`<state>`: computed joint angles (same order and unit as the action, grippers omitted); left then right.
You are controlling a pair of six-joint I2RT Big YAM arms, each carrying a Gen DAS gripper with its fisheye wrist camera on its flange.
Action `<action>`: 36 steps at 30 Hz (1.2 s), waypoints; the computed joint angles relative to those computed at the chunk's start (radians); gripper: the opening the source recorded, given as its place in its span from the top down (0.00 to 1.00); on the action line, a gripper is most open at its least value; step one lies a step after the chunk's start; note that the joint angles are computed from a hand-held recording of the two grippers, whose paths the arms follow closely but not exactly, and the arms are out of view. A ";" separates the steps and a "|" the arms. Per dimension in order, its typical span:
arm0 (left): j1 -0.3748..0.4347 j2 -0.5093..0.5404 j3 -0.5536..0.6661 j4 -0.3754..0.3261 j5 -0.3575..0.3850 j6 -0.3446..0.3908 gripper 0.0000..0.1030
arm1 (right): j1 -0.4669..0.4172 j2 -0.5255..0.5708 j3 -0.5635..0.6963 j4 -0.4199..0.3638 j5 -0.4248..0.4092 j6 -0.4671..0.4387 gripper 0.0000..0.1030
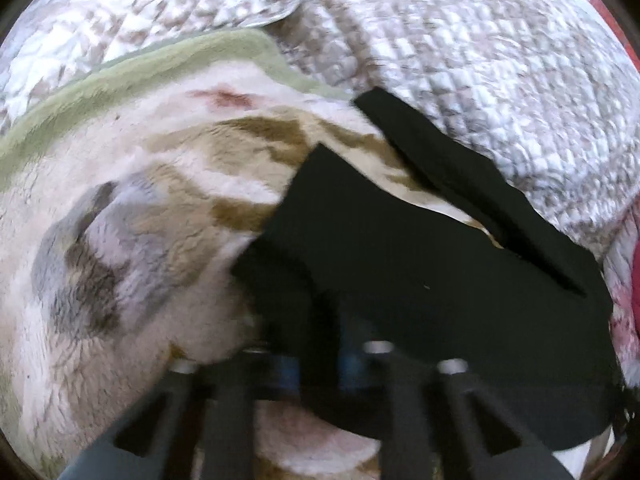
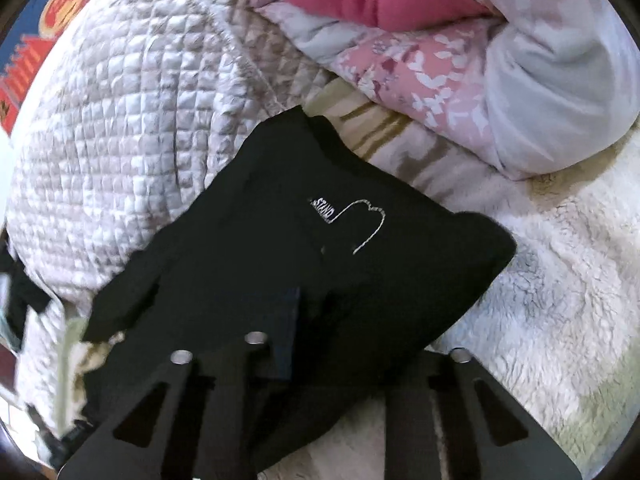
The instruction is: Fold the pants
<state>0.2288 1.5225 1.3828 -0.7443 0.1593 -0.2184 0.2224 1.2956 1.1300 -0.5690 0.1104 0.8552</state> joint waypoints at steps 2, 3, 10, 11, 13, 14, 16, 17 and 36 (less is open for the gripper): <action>0.009 -0.009 -0.003 0.001 0.011 -0.011 0.96 | -0.006 -0.009 0.004 -0.001 -0.027 -0.001 0.95; 0.006 -0.025 -0.011 0.010 -0.002 -0.002 0.96 | -0.003 -0.019 0.006 -0.003 -0.031 0.001 0.95; 0.060 -0.216 -0.112 0.024 0.046 0.085 0.96 | 0.031 -0.161 -0.035 -0.043 -0.055 0.011 0.96; 0.080 -0.236 -0.128 0.015 0.071 0.089 0.96 | 0.037 -0.188 -0.054 -0.056 -0.053 0.019 0.96; 0.115 -0.264 -0.165 -0.014 0.106 0.113 0.96 | 0.046 -0.223 -0.086 -0.105 -0.036 0.020 0.96; 0.122 -0.266 -0.179 -0.027 0.104 0.129 0.96 | 0.047 -0.227 -0.101 -0.133 -0.037 0.023 0.96; 0.126 -0.261 -0.203 -0.064 0.096 0.137 0.96 | 0.035 -0.239 -0.154 -0.135 -0.090 0.063 0.95; 0.132 -0.262 -0.213 -0.080 0.102 0.133 0.96 | 0.034 -0.253 -0.168 -0.119 -0.093 0.076 0.95; 0.141 -0.367 -0.256 -0.017 -0.066 0.140 0.91 | 0.120 -0.371 -0.135 -0.304 0.243 0.093 0.57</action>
<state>0.3696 1.1556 1.1266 -0.7616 0.0936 -0.0779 0.3429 0.9246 0.9945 -0.8733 0.3539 0.9480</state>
